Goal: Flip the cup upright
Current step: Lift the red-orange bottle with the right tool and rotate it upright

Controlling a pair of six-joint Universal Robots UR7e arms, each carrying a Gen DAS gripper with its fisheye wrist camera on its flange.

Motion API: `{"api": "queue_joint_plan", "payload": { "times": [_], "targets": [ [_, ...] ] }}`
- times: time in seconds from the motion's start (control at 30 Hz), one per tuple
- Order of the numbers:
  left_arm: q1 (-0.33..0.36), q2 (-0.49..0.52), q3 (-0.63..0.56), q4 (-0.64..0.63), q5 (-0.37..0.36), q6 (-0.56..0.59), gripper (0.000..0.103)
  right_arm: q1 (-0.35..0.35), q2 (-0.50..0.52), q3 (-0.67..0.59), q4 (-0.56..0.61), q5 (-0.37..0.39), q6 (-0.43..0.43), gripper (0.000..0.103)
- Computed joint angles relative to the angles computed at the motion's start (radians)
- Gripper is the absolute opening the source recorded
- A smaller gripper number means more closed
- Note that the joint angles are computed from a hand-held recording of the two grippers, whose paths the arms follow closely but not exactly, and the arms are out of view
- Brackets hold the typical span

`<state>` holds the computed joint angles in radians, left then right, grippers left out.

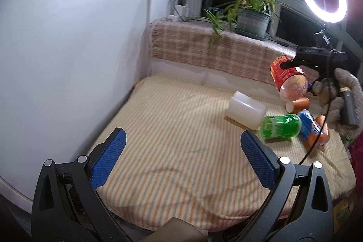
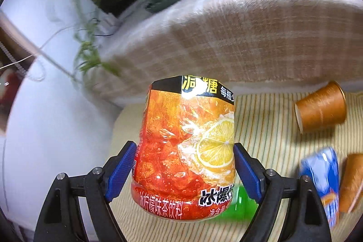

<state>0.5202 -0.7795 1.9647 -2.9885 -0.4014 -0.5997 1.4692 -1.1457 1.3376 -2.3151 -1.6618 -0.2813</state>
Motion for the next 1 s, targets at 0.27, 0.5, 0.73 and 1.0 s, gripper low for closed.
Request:
{"api": "queue_joint_plan", "payload": {
  "times": [0.27,0.5,0.73,1.0],
  "targets": [
    [0.008,0.060,-0.078,-0.036,-0.098,0.101,0.103,-0.034,-0.190,0.253,-0.046,0.056,-0.044,0.086],
    [0.035,0.100,-0.157,0.025,-0.239,0.099,0.103,-0.116,-0.275,0.395,-0.056,0.062,-0.034,0.087],
    [0.067,0.137,-0.240,0.128,-0.390,0.080,0.103,-0.149,-0.255,0.445,-0.100,0.002,-0.043,0.087],
    [0.112,0.163,-0.300,0.189,-0.540,0.017,0.103,-0.153,-0.218,0.435,-0.111,-0.023,-0.038,0.088]
  ]
}}
